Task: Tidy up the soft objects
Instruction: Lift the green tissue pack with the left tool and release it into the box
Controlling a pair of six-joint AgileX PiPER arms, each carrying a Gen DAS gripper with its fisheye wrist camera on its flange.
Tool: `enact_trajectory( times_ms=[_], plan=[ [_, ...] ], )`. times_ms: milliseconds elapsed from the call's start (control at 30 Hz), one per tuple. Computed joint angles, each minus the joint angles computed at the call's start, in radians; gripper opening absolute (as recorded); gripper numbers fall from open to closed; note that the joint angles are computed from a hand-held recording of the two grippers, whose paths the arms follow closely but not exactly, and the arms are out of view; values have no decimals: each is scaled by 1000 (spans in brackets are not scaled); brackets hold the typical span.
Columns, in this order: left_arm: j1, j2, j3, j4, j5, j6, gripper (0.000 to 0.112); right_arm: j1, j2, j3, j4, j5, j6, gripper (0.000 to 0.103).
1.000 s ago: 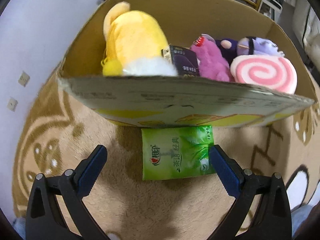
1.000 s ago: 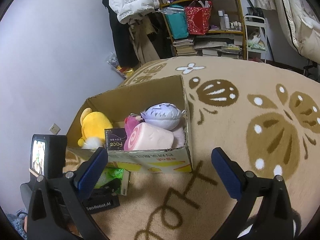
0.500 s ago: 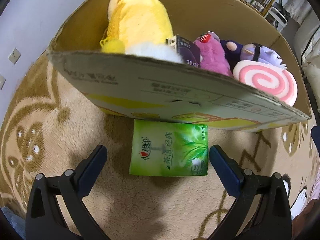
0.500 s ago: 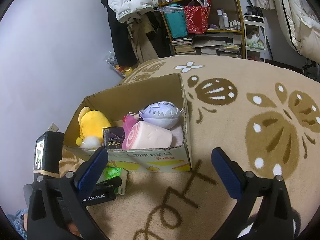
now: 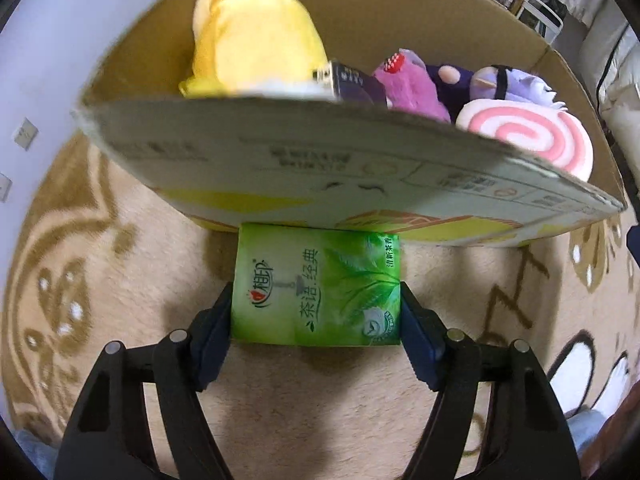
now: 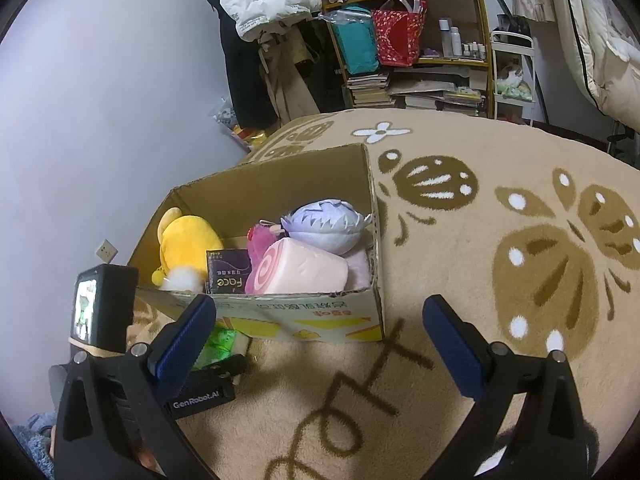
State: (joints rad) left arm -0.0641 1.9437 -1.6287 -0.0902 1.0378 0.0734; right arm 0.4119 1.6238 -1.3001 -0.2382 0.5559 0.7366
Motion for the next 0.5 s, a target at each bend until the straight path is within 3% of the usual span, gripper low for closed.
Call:
enact_trajectory(
  times_ms=[200,367,500],
  plan=[
    [19,-103,58,19,-42,-13,74,2,-4,-5,11,4,-12,103],
    [44,-222,135,21,-126,3,73,13,-5,-13,-2,8,-4,103],
    [26,-246,112,51,-144,-24,73,21,-7,-19,-3,12,1,103]
  ],
)
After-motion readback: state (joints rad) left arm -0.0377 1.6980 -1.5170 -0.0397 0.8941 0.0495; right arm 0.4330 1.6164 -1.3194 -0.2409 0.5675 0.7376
